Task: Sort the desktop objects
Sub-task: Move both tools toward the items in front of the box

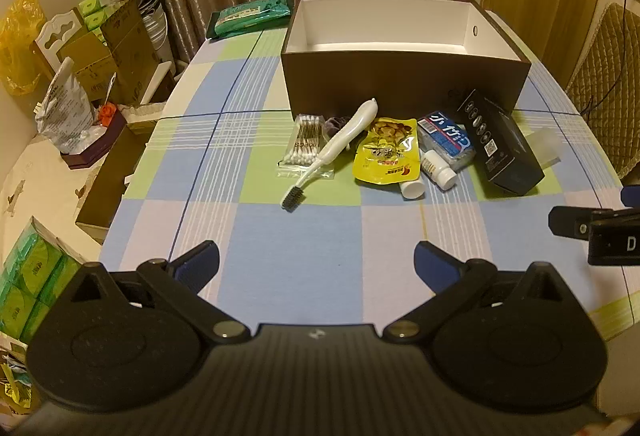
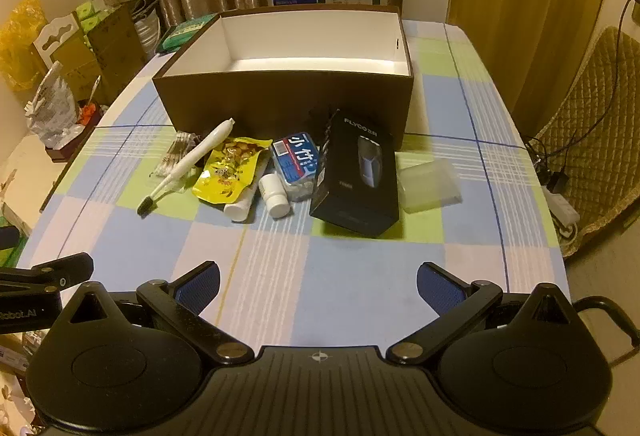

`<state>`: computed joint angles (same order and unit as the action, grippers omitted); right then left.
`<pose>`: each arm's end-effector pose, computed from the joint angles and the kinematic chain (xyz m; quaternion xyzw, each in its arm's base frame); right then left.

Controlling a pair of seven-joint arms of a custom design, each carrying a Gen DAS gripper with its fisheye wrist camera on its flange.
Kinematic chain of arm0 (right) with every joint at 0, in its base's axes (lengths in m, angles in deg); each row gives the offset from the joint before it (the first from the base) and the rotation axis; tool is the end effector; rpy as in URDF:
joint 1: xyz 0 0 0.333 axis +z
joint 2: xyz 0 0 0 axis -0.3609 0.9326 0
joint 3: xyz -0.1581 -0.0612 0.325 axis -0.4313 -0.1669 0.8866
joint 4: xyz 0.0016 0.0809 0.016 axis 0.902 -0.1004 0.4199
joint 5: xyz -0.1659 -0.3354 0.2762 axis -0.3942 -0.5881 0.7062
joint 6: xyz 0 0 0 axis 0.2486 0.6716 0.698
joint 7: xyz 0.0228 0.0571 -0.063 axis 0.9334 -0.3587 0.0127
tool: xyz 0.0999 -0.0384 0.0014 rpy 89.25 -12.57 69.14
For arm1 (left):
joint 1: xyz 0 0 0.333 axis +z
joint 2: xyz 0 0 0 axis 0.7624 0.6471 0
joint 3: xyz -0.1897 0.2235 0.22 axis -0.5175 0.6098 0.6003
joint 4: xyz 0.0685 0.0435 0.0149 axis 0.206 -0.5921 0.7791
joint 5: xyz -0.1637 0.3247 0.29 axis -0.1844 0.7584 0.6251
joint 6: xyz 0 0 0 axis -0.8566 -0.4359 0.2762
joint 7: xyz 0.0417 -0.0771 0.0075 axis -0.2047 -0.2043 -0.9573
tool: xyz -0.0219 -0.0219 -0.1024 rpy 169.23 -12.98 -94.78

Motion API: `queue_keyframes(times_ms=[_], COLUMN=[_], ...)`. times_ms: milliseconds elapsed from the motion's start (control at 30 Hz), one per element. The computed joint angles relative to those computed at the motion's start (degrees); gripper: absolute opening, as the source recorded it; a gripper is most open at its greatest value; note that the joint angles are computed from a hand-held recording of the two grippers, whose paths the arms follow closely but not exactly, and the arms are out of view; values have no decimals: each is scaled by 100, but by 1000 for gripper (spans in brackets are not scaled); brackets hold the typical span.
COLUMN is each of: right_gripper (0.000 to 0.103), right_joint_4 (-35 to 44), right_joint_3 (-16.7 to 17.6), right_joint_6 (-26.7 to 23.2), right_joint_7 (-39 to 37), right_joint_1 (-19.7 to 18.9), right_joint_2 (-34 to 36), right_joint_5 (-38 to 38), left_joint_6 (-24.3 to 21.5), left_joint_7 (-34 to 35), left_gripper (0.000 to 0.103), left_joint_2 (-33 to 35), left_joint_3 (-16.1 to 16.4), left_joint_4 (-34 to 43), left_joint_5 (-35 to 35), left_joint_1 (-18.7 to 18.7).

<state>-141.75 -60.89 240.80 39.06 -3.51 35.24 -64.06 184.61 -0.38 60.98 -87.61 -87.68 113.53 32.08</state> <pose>0.6444 0.2585 0.4726 -0.7537 0.5780 -0.1577 0.2702 0.6204 -0.3272 0.4926 -0.6817 0.6545 -0.1843 0.2701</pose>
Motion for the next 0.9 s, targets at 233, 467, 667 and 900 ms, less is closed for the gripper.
queue_keyframes(times_ms=[233,467,667,900], right_gripper=[101,101,101,101], right_joint_4=[17,43,69,4], right_joint_3=[11,42,59,173], right_joint_6=[34,100,68,113], right_joint_7=[-122,-369,-480,-1092], right_joint_1=[-31,-80,-135,-279], right_joint_2=[19,59,90,79], right_joint_5=[104,344,573,1199], left_joint_6=[6,52,228,518], left_joint_7=[-59,-28,-14,-83], left_gripper=[102,102,102,102], left_joint_2=[25,95,107,137], left_joint_3=[7,19,39,71], left_joint_4=[20,77,36,21], left_joint_5=[55,-23,-73,-18], left_joint_1=[-20,-24,-20,-31])
